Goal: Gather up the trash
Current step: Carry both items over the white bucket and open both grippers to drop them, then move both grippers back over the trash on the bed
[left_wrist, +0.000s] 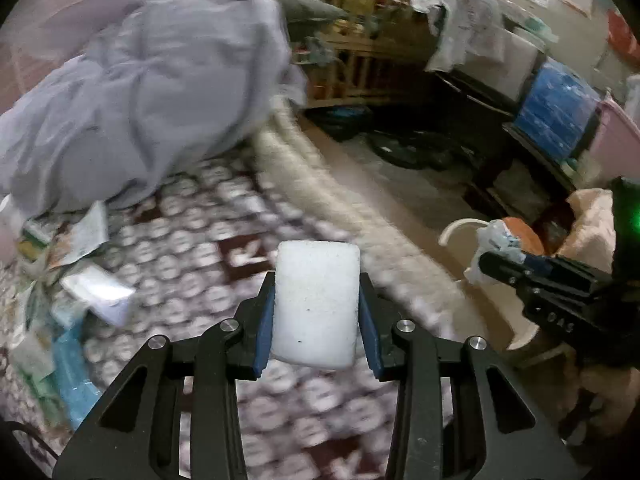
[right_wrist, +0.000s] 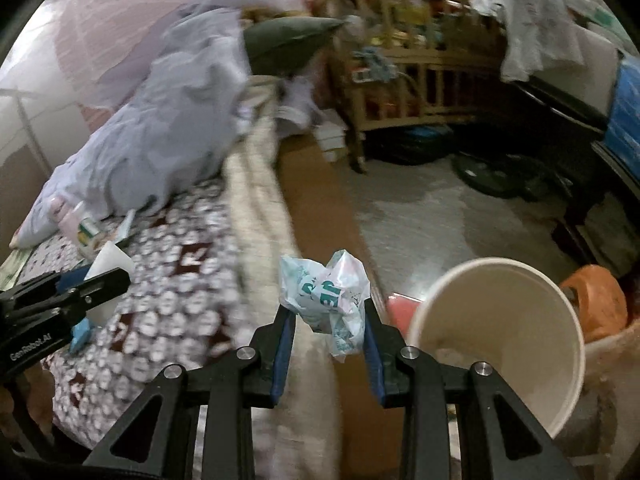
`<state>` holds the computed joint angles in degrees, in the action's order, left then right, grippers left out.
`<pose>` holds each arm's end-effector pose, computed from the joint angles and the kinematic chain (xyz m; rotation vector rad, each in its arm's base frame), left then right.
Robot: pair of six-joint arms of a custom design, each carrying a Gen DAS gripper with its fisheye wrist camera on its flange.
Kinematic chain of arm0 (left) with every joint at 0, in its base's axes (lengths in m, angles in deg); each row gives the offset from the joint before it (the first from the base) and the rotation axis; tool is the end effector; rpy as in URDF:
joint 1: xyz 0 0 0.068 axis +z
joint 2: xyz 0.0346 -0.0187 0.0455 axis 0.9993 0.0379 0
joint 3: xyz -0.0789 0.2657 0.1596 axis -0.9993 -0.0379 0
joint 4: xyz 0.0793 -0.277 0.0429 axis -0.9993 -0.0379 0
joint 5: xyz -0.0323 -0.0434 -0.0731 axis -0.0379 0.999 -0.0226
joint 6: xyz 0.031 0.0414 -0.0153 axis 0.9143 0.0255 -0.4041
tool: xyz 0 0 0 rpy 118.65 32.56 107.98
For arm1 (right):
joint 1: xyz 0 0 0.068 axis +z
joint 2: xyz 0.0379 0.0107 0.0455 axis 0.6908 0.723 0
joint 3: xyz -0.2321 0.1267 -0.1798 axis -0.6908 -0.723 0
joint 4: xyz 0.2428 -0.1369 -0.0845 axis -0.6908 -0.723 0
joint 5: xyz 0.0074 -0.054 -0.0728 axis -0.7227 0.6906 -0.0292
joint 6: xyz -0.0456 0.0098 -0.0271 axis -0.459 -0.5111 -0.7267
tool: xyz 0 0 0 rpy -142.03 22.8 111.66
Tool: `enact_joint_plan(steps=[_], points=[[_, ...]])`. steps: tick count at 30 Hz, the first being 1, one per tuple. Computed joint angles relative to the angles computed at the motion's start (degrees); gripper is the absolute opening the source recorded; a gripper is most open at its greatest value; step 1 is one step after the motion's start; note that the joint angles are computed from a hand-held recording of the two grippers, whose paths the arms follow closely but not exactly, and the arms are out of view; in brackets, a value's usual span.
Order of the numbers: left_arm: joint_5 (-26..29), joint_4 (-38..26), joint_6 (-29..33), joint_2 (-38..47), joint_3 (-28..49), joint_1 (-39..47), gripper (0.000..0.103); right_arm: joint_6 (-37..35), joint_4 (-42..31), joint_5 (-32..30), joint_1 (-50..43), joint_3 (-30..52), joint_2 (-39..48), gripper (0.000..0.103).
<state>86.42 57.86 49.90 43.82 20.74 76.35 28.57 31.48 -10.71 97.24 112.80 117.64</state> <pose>0.2663 -0.0667 0.2575 0.7119 2.3717 -0.4148 0.1881 0.2223 0.2245 0.3226 2.3879 0.1252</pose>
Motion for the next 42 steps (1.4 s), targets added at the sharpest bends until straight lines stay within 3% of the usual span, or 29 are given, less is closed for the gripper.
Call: enact_joint_plan(steps=[6,15,19,20,21,24,33,42], points=[[-1.87,1.14,-5.34,1.37,1.33,-10.48,0.035,3.68,-3.03,-0.15,-3.06,-7.43,-7.53,0.031],[0.58,2.02,-13.54,8.89,7.11,-23.4,0.036,4.77,-8.55,-3.93,-12.96,-15.13,-18.32,0.033],[5.01,2.65,-16.72,12.86,9.6,-24.95,0.049,4.43,-8.26,-3.8,-15.69,-17.65,-22.39,0.071],[5.58,3.03,-17.36,13.5,9.97,-25.31,0.059,4.61,-8.34,-3.44,-15.89,-17.83,-22.83,0.072],[6.0,3.3,-17.61,13.73,10.11,-25.33,0.065,4.77,-8.68,-3.13,-16.19,-18.12,-23.49,0.072],[6.83,4.24,-17.69,13.6,9.81,-25.44,0.069,4.89,-8.62,-3.6,-17.02,-18.75,-23.91,0.073],[2.89,3.98,-15.06,10.89,7.04,-21.98,0.069,5.77,-5.32,-5.44,-16.53,-19.34,-21.3,0.073],[-2.54,4.95,-10.46,4.11,0.89,-12.25,0.069,6.16,-2.45,-4.1,-9.51,-12.68,-11.38,0.073]])
